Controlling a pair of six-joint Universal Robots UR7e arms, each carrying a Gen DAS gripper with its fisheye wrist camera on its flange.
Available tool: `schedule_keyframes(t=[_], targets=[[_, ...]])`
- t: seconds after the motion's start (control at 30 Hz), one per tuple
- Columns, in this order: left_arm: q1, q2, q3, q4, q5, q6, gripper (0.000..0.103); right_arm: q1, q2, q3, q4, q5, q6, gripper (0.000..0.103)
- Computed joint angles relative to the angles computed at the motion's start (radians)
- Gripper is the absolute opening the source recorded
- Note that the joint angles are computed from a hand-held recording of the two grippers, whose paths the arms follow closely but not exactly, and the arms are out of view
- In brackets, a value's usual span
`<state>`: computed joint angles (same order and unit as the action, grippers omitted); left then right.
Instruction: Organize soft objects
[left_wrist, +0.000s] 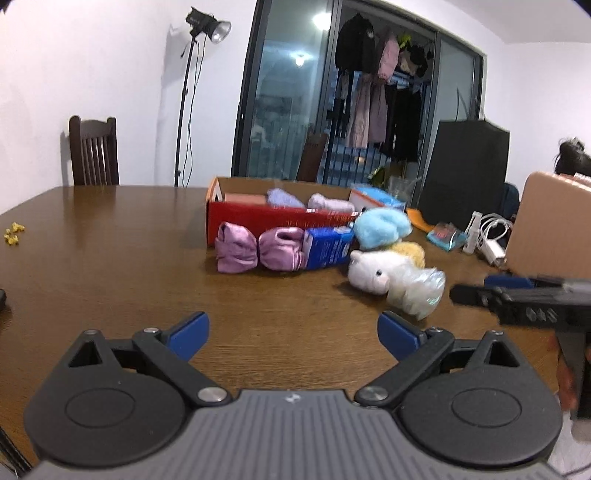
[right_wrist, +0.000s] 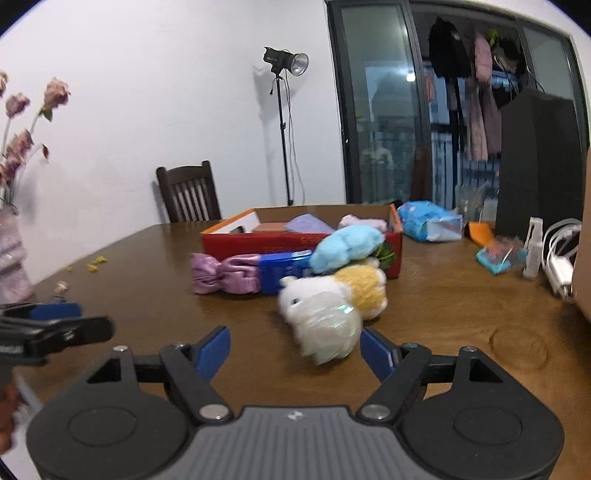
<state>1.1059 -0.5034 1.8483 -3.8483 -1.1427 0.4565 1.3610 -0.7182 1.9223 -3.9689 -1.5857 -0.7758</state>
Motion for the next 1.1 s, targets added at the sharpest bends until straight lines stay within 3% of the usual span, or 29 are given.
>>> schedule_keyframes(t=[0.07, 0.27, 0.33, 0.37, 0.4, 0.63, 0.77, 0.93, 1.0, 1.1], targets=[[0.008, 0.01, -0.032, 0.037, -0.003, -0.009, 0.1, 0.005, 0.022, -0.064, 0.026, -0.038, 0.016, 0.077], [0.023, 0.058, -0.171, 0.151, -0.014, -0.011, 0.099, 0.003, 0.057, -0.181, 0.171, -0.042, 0.017, 0.075], [0.023, 0.075, -0.222, 0.196, -0.024, -0.016, 0.099, 0.0, 0.06, -0.199, 0.231, -0.043, 0.011, 0.064], [0.024, 0.083, -0.249, 0.224, -0.037, -0.016, 0.099, -0.004, 0.054, -0.204, 0.267, -0.039, 0.021, 0.047], [0.023, 0.093, -0.273, 0.247, -0.044, -0.016, 0.099, -0.01, 0.046, -0.206, 0.293, -0.029, 0.031, 0.043], [0.007, 0.183, -0.452, 0.393, -0.108, 0.002, 0.098, -0.037, 0.004, -0.212, 0.284, -0.062, 0.104, 0.042], [0.001, 0.226, -0.542, 0.452, -0.123, -0.013, 0.096, -0.06, -0.038, -0.185, 0.313, 0.021, 0.106, 0.041], [-0.012, 0.314, -0.733, 0.572, -0.156, 0.042, 0.095, -0.059, -0.021, -0.235, 0.292, 0.003, 0.132, 0.041], [-0.021, 0.374, -0.847, 0.653, -0.105, 0.035, 0.081, -0.064, -0.018, -0.253, 0.304, -0.002, 0.148, 0.041], [-0.018, 0.439, -0.98, 0.779, -0.095, 0.029, 0.07, -0.074, -0.019, -0.264, 0.329, 0.013, 0.164, 0.041]])
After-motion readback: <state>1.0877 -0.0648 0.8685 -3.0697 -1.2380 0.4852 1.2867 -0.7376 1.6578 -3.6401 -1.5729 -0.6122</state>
